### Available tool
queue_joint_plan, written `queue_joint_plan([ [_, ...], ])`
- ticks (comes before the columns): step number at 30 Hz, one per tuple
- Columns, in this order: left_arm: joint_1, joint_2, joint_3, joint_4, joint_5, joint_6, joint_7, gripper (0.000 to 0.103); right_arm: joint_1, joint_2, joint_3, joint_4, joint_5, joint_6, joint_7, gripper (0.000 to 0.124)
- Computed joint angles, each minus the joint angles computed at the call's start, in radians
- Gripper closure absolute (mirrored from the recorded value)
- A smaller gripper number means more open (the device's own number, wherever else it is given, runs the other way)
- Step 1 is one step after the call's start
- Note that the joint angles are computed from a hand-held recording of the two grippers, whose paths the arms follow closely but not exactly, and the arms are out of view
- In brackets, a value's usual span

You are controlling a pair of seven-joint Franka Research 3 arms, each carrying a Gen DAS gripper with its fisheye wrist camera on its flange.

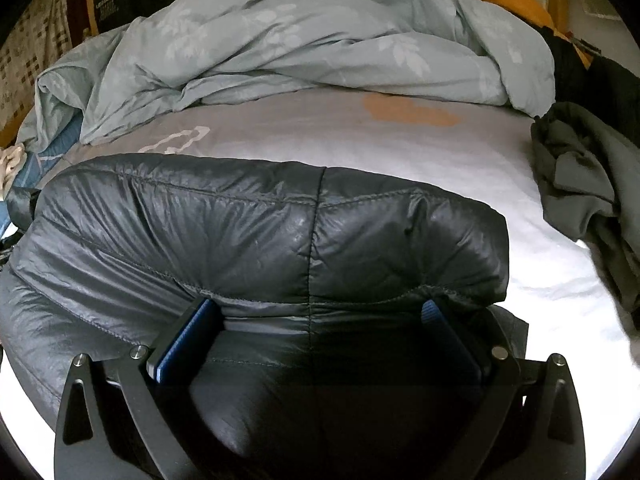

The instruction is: Fold large clothes

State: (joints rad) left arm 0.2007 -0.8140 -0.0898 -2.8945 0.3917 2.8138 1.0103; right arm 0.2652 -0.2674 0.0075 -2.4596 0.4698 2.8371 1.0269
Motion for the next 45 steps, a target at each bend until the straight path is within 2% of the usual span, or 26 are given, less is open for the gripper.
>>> queue_joint_plan([
  [1,0.017,-0.021,-0.019,-0.012,0.013,0.023,-0.015,0.014,-0.012,-0.008,0.013,-0.005,-0.021,0.011,0.023,0.022],
  [4,0.08,-0.113,-0.094,-0.05,0.062,0.104,-0.077,0.019,-0.011,-0.047,0.027,-0.043,-0.031,0.111,0.059,0.027],
  [5,0.082,-0.146,-0.101,-0.062,0.068,0.133,-0.091,0.019,0.022,-0.068,0.002,-0.056,0.0,0.151,0.033,0.027],
  [6,0.072,-0.179,-0.097,-0.072,0.064,0.159,-0.101,0.019,0.086,-0.094,-0.052,-0.06,0.061,0.173,-0.017,0.027],
  [7,0.052,-0.21,-0.088,-0.081,0.055,0.183,-0.108,0.019,0.149,-0.12,-0.107,-0.058,0.123,0.171,-0.066,0.027],
  [9,0.008,-0.259,-0.079,-0.092,0.037,0.212,-0.11,0.019,0.213,-0.169,-0.162,-0.057,0.204,0.145,-0.129,0.027],
  [14,-0.089,-0.311,-0.125,-0.095,0.021,0.214,-0.106,0.019,0.205,-0.258,-0.139,-0.085,0.244,0.101,-0.157,0.027],
  [16,-0.134,-0.292,-0.142,-0.079,0.022,0.21,-0.093,0.019,0.218,-0.29,-0.141,-0.093,0.26,0.075,-0.177,0.027],
  [18,-0.149,-0.262,-0.179,-0.061,0.028,0.224,-0.097,0.019,0.229,-0.317,-0.14,-0.095,0.268,0.032,-0.199,0.027],
  [20,-0.187,-0.221,-0.187,-0.047,0.033,0.233,-0.087,0.019,0.241,-0.335,-0.137,-0.092,0.28,-0.009,-0.223,0.027],
  [21,-0.205,-0.203,-0.193,-0.04,0.033,0.231,-0.086,0.024,0.25,-0.338,-0.139,-0.085,0.289,-0.039,-0.236,0.028],
  [22,-0.235,-0.178,-0.179,-0.036,0.033,0.234,-0.072,0.049,0.261,-0.339,-0.147,-0.075,0.302,-0.08,-0.253,0.038],
  [23,-0.277,-0.154,-0.158,-0.029,0.03,0.219,-0.052,0.067,0.266,-0.338,-0.15,-0.063,0.313,-0.127,-0.268,0.057],
  [24,-0.324,-0.12,-0.125,-0.016,0.022,0.199,-0.023,0.093,0.264,-0.327,-0.147,-0.045,0.316,-0.178,-0.28,0.065],
  [25,-0.362,-0.098,-0.093,-0.015,0.01,0.199,-0.001,0.101,0.255,-0.312,-0.13,-0.03,0.312,-0.207,-0.279,0.074],
  [26,-0.388,-0.086,-0.07,-0.02,-0.004,0.21,0.012,0.101,0.237,-0.298,-0.101,-0.023,0.307,-0.21,-0.265,0.08],
  [28,-0.401,-0.072,-0.061,-0.022,-0.029,0.212,0.016,0.102,0.196,-0.261,-0.042,0.007,0.27,-0.245,-0.198,0.086],
  [30,-0.451,-0.057,-0.007,-0.03,-0.064,0.22,0.039,0.102,0.2,-0.226,-0.038,0.041,0.29,-0.309,-0.184,0.088],
  [31,-0.479,-0.041,0.026,-0.025,-0.082,0.203,0.062,0.102,0.192,-0.202,-0.021,0.059,0.284,-0.33,-0.16,0.09],
  [33,-0.501,-0.006,0.055,-0.01,-0.124,0.15,0.084,0.102,0.162,-0.146,0.027,0.099,0.233,-0.354,-0.079,0.094],
  [36,-0.548,0.05,0.124,-0.013,-0.21,0.158,0.116,0.102,0.143,-0.047,0.061,0.167,0.182,-0.398,0.008,0.094],
  [38,-0.525,0.074,0.1,-0.009,-0.229,0.15,0.122,0.102,0.112,0.035,0.107,0.222,0.049,-0.42,0.128,0.095],
  [42,-0.496,0.094,0.066,-0.002,-0.258,0.139,0.118,0.102,0.121,0.099,0.122,0.246,-0.022,-0.39,0.166,0.097],
  [45,-0.516,0.101,0.095,-0.003,-0.289,0.145,0.137,0.102,0.131,0.114,0.125,0.245,-0.049,-0.365,0.175,0.097],
])
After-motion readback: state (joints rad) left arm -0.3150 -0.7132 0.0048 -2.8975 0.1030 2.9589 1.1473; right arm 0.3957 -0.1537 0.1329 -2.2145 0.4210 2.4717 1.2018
